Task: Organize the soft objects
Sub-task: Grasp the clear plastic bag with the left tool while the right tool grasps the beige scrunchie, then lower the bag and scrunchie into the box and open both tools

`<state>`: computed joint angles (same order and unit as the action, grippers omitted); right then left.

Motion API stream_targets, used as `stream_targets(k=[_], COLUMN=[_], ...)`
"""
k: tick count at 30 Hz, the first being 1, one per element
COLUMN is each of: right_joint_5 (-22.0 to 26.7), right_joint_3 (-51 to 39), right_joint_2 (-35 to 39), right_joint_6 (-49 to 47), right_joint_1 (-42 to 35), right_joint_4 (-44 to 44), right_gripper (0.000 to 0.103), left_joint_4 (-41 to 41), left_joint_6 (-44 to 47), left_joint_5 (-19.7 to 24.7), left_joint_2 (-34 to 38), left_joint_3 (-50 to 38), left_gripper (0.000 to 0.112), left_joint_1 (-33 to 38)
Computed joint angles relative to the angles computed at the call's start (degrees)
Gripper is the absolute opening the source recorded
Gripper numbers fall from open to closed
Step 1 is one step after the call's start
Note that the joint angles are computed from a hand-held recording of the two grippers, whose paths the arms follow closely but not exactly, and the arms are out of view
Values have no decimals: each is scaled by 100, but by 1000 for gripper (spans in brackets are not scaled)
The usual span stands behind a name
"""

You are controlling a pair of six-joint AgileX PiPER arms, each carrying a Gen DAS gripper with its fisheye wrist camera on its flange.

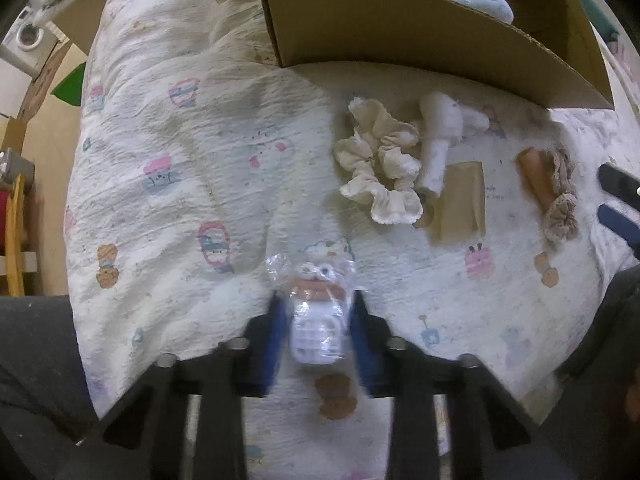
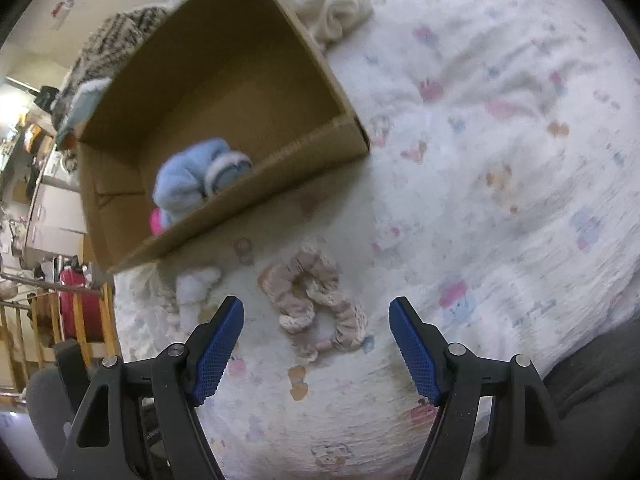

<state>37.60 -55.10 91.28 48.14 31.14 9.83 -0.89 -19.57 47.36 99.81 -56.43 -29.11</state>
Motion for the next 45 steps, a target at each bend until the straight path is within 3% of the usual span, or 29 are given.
stream_targets(k=[6, 8, 10, 13, 14, 24, 30, 42, 45], right_joint_5=[243, 290, 487, 407, 402, 111, 58, -99, -307], right_joint_3=[-465, -558, -710, -659, -659, -313, -276, -736, -895], right_joint_2=[665, 795, 909, 891, 851, -114, -621, -845, -667], right_joint_6=[-520, -529, -412, -430, -353, 348, 327, 716, 401], right_joint_1=[36, 69, 169, 257, 312, 722, 733, 542, 333], right_joint_4=[179, 118, -155, -160, -248, -786, -995, -2011, -1830], right_gripper=[79, 75, 39, 21, 19, 17, 17, 17, 17], left_joint_4=[60, 176, 301, 271, 263, 218, 509, 975, 1136], left_joint_6=[-45, -185, -330, -323, -313, -260, -427, -405, -385], left_joint_5=[26, 40, 56, 78, 84, -233, 19, 242, 141], left_joint_2=[-349, -482, -571, -681, -696, -1390, -1874, -1202, -945], left_joint_3=[-13, -32, -69, -100, -124, 399, 85, -1656, -1935], left_gripper=[22, 22, 22, 22, 22, 22, 22, 22, 22], left_joint_1=[317, 425, 521, 658, 684, 803, 683, 413, 296])
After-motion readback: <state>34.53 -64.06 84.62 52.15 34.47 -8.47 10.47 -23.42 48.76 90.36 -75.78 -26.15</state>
